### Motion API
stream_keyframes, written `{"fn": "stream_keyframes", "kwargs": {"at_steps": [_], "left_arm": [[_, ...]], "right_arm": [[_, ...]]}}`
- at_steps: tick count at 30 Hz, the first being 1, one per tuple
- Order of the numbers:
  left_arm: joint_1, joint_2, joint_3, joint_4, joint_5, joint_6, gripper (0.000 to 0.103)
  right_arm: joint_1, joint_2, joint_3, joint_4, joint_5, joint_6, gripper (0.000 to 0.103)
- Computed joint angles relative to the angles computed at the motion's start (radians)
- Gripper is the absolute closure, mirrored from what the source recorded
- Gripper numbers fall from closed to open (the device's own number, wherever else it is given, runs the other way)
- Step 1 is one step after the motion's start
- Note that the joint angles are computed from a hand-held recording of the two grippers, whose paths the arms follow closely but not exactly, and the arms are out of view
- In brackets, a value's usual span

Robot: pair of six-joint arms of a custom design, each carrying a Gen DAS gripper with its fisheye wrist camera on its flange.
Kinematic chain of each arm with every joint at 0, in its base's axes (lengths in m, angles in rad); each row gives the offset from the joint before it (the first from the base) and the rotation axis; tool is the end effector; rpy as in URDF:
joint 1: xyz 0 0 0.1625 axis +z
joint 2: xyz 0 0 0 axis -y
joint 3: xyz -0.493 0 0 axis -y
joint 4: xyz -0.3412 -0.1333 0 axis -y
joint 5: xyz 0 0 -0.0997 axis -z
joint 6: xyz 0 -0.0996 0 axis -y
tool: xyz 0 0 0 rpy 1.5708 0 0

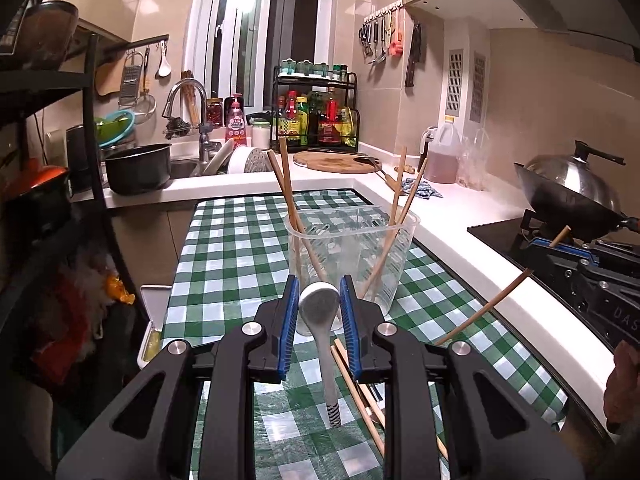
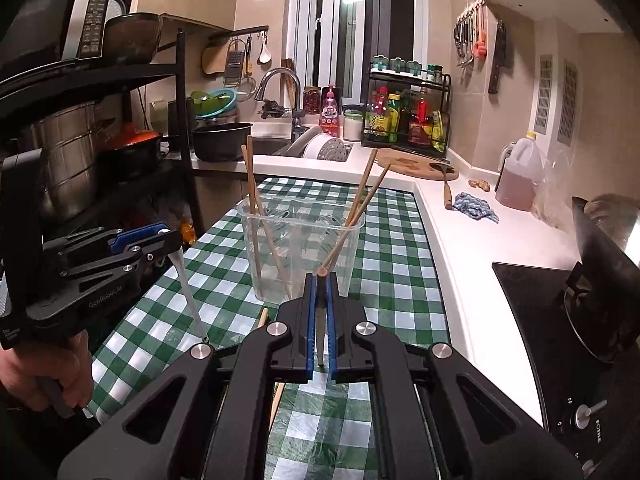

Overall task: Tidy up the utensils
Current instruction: 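Lift the white spoon and chopstick upright and carry them above the container, then lower the white spoon and chopstick into the clear container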

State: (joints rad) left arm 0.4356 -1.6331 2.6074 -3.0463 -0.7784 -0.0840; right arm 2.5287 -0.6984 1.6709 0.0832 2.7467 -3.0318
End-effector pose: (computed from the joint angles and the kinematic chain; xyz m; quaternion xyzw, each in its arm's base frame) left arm -0.1695 -0.3041 0.3588 0.3656 0.8211 -0.4016 0.1755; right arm 0.4343 -0.2549 0.1151 0.2023 -0.7915 0.4554 0.3539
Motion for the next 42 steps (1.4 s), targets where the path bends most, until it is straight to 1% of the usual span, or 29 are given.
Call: {"fn": "stream_keyframes", "kwargs": {"at_steps": [7,12,17,18,19,23,26,31,33,37,42], "left_arm": [[0.037,0.030,0.000,-0.071,-0.023,0.050,0.082],[0.074,0.036,-0.009,-0.090,-0.059,0.055,0.082],[0.080,0.042,0.002,-0.109,-0.073,0.057,0.084],[0.075,0.041,0.005,-0.109,-0.072,0.064,0.095],[0.067,0.040,0.008,-0.107,-0.064,0.070,0.095],[0.033,0.035,0.021,-0.112,-0.039,0.087,0.096],[0.022,0.033,0.024,-0.110,-0.029,0.090,0.097],[-0.035,0.029,0.033,-0.106,0.045,0.119,0.097],[-0.044,0.028,0.024,-0.093,0.060,0.130,0.097],[-0.058,0.013,-0.005,-0.026,0.082,0.119,0.097],[-0.071,0.000,-0.049,0.069,0.098,0.093,0.097]], "right_arm": [[-0.013,0.002,-0.017,-0.006,0.001,-0.034,0.098],[-0.028,0.011,-0.038,0.010,-0.001,-0.054,0.097],[-0.037,0.011,-0.039,0.006,0.000,-0.057,0.097],[-0.038,0.011,-0.037,0.005,-0.002,-0.053,0.097],[-0.039,0.011,-0.036,0.005,-0.003,-0.050,0.097],[-0.038,0.015,-0.040,0.016,-0.005,-0.045,0.097],[-0.038,0.015,-0.041,0.023,-0.006,-0.035,0.097],[-0.037,0.017,-0.047,0.049,-0.008,-0.011,0.097],[-0.037,0.016,-0.049,0.063,-0.009,-0.001,0.097],[-0.033,0.013,-0.066,0.109,-0.015,0.035,0.097],[-0.023,0.012,-0.104,0.178,-0.024,0.059,0.097]]}}
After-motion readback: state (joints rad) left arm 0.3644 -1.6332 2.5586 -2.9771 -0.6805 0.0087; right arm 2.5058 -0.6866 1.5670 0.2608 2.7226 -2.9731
